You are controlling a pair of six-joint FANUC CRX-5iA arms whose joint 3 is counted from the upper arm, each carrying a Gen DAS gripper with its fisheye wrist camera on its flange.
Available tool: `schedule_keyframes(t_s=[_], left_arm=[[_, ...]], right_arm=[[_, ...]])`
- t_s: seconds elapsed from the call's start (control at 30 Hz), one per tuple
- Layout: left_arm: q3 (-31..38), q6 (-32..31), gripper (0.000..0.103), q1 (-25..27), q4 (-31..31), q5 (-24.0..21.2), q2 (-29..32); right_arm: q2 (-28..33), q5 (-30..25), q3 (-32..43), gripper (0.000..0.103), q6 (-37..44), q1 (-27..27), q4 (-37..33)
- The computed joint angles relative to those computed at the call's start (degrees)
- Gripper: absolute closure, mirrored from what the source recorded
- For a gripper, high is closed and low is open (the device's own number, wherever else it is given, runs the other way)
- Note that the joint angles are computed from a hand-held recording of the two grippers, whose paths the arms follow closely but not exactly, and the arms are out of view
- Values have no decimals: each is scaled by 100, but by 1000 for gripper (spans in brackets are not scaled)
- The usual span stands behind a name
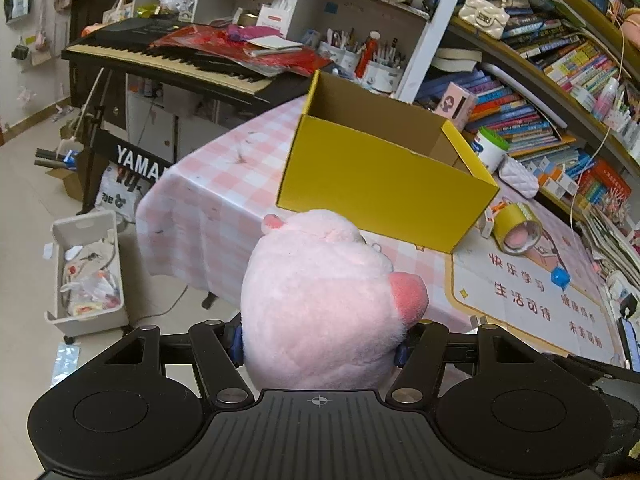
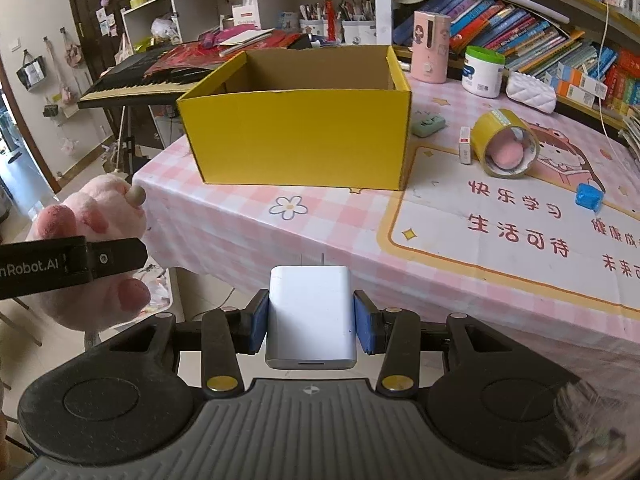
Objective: Organize objects
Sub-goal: 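Carry the pig and charger over the yellow box with both grippers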
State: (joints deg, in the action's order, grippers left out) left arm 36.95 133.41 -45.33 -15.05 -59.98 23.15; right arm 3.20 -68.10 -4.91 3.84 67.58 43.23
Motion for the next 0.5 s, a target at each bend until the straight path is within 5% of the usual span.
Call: schedule_keyframes(t_s=[0.23,0.5], left_arm=[[445,-166,41,26,-53,-56,315],[1447,-119,41,-35,-926,228,835]], right_arm=[[43,290,-4,62,171,-280,-4],[149,1084,28,62,448,-900,769]])
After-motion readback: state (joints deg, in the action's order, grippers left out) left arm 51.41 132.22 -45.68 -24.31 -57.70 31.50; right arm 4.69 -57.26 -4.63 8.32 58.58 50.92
